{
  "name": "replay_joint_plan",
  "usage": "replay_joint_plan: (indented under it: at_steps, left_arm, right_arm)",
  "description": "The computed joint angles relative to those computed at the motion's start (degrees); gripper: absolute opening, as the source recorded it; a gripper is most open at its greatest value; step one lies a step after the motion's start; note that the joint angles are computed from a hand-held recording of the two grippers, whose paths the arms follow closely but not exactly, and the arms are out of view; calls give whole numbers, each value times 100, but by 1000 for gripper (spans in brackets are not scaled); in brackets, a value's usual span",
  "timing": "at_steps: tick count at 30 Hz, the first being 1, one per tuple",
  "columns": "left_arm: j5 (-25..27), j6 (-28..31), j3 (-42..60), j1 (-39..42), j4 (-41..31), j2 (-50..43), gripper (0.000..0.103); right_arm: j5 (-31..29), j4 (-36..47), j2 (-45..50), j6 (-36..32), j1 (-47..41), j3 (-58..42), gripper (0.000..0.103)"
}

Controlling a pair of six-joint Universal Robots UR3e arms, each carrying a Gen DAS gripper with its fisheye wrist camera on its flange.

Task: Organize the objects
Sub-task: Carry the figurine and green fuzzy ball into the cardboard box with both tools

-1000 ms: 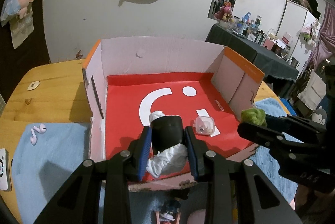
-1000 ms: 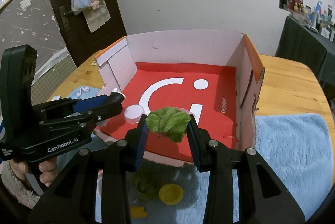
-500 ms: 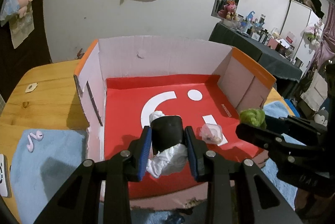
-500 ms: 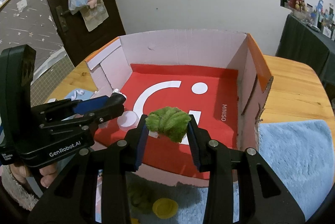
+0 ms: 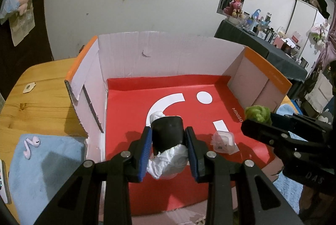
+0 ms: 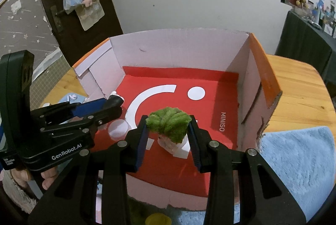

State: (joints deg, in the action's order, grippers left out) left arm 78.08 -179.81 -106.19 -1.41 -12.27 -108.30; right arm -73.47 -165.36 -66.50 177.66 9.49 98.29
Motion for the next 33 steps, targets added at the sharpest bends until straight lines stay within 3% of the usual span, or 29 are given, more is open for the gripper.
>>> replay_joint_plan:
  at_steps: [18,33]
  left_arm:
    - [112,-24,308,-13,-26,-469,34]
    - [272,-107,544,8,-138,-682,34]
  right_arm:
    - [-247,236,561,5,156,-657,34]
    - [-286,1244,1212,45,265,-1761,34]
